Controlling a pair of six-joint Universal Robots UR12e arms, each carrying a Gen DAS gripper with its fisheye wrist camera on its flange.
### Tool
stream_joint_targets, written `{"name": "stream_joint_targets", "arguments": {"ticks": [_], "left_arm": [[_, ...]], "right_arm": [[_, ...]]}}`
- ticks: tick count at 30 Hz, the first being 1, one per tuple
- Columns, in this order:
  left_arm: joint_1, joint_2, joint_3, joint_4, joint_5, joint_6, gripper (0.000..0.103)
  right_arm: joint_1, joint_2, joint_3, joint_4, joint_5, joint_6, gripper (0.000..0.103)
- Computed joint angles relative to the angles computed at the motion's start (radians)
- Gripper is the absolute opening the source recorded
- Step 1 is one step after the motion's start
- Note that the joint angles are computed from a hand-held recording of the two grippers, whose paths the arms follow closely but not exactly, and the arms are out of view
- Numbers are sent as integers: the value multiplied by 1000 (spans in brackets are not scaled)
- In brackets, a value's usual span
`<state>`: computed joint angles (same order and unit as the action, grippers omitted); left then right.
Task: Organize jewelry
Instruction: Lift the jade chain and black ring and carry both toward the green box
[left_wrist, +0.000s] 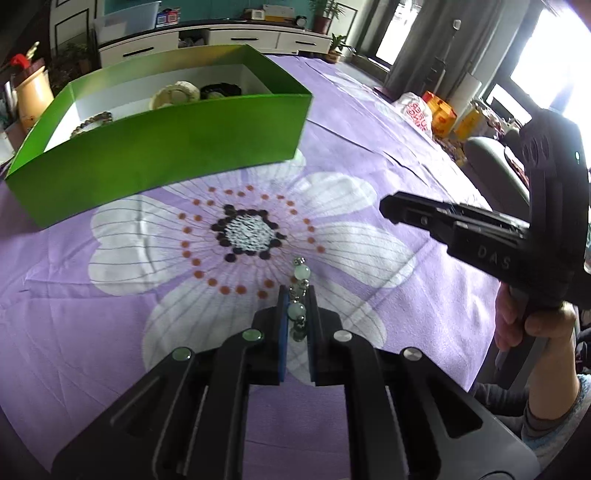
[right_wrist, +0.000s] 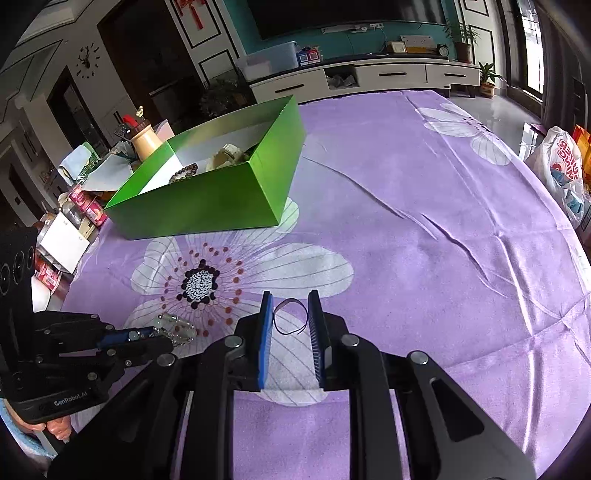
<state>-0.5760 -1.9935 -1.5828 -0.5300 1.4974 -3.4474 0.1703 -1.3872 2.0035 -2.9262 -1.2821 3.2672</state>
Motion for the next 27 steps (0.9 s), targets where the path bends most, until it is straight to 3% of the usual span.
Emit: {"name": "stream_joint_targets", "arguments": {"ticks": [13,27], "left_arm": [[25,44,-36,16,110,-75,8],[34,78,-68,34,176,-98,8]], "right_arm": [[30,7,-25,3,25,-19,19],[59,7,-47,15,23,-37,19]]}}
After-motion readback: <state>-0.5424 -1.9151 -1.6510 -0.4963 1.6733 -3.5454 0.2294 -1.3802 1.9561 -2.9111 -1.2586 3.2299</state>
